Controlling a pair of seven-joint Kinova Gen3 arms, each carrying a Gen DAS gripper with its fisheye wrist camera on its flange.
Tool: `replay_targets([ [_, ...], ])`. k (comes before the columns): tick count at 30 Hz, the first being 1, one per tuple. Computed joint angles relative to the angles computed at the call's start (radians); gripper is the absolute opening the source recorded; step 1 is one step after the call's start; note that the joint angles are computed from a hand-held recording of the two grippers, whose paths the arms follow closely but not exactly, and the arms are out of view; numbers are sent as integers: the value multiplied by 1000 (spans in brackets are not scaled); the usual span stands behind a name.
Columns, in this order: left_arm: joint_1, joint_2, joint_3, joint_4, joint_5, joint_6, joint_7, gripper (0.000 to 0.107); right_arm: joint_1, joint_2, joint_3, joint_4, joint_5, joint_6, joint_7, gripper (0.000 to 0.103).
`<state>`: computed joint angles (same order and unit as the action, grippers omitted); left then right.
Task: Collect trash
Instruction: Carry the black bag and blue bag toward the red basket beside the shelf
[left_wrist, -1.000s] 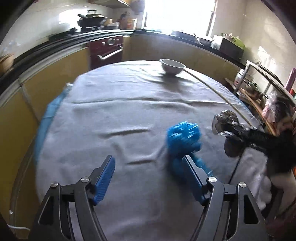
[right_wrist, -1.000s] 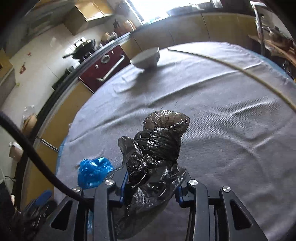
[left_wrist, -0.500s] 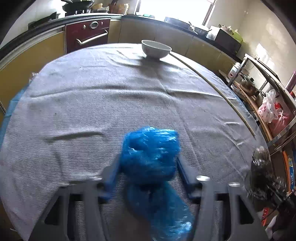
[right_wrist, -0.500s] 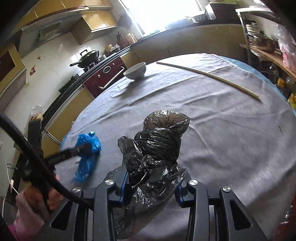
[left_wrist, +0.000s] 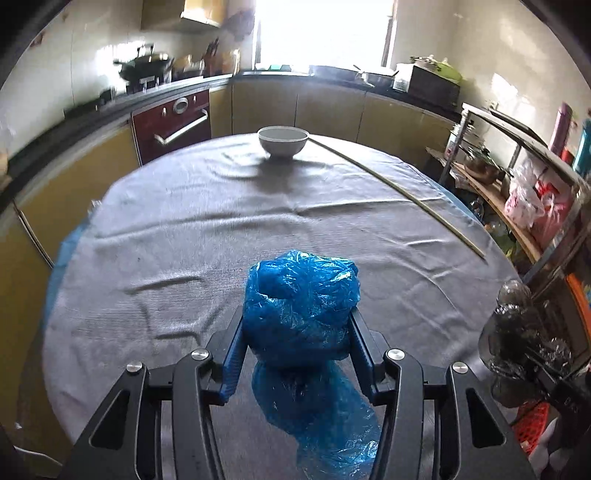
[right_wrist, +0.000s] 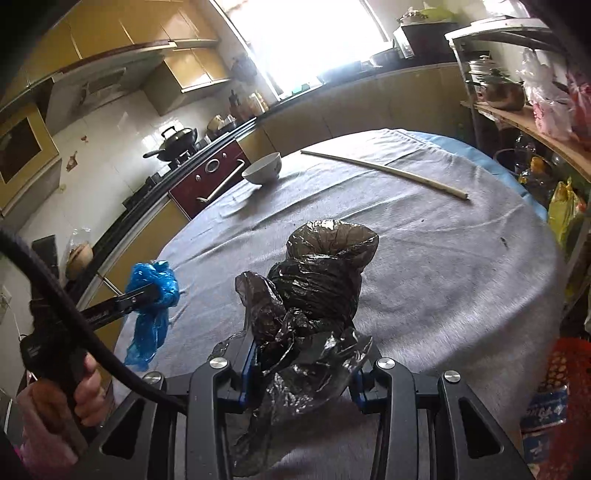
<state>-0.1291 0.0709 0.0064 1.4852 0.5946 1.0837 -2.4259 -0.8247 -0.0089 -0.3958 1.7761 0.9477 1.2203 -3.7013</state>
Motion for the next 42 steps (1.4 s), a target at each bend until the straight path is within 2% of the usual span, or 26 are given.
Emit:
replay_targets([
  [7,43,-155,-32,133,-20,-98,-83,53,-66,5,-47,-20,34,111,-55,42],
  [17,114,-293,-125,217,13,-125,-169,53,-183,26,-83,-73,84,286,-92,42],
  [31,197,-382,-157,256,-31,-135,-140,53,-320,27,-130,-90,103,496,-177,42],
  [42,253,-409,-122,278,-95,-165,-91,53,-324,-11,-163,-29,59,524,-274,42],
])
